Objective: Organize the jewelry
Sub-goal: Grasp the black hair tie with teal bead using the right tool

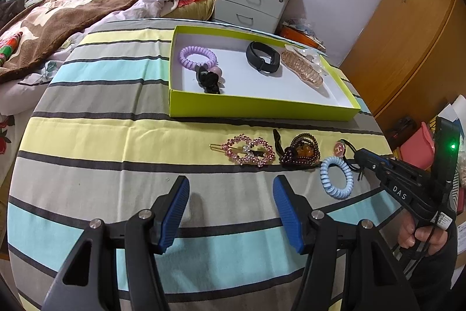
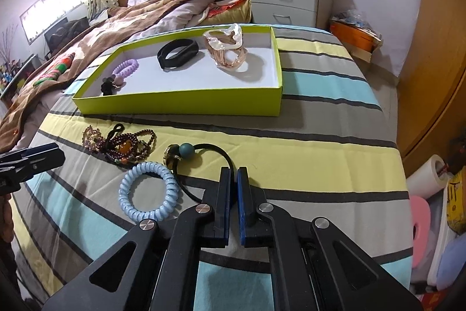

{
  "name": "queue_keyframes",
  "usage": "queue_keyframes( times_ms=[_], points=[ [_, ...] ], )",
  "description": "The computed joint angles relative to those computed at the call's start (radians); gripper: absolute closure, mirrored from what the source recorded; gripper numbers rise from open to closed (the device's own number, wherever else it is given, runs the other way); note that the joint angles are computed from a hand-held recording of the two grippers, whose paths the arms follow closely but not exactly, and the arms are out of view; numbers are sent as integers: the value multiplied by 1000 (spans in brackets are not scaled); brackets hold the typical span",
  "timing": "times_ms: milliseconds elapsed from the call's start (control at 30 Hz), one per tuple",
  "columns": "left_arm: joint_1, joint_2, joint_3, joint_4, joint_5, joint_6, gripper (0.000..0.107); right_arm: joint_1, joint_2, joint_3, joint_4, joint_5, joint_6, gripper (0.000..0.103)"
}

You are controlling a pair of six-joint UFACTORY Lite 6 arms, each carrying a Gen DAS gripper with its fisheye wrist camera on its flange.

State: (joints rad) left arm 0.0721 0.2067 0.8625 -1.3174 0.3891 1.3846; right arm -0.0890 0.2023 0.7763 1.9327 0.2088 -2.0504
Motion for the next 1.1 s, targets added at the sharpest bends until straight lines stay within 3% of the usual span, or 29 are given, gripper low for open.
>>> queue_keyframes(
  times_ms=[100, 433, 633, 767, 833, 900, 1100],
  points=[
    [-10, 7, 10, 17, -15, -20, 45, -23, -36, -31, 78, 25, -73, 99],
    [-88, 68, 93, 127, -117, -135, 45, -130, -119, -85, 46, 95, -37, 99],
    [-142, 115, 151, 260, -171, -253, 45, -168, -172, -98, 16, 131, 1, 99],
    [-178, 149, 186, 451, -210, -444, 45, -179, -190, -101, -7, 149, 28, 99],
    [-180, 156, 192, 430, -204, -422, 45, -179, -188, -100, -10, 153, 33, 99],
    [-190, 174, 206, 530, -214, -517, 45, -178, -183, -96, -5, 154, 34, 99],
    [-211, 214, 252, 625, -213, -611, 45, -167, -178, -95, 13, 153, 26, 99]
  ],
)
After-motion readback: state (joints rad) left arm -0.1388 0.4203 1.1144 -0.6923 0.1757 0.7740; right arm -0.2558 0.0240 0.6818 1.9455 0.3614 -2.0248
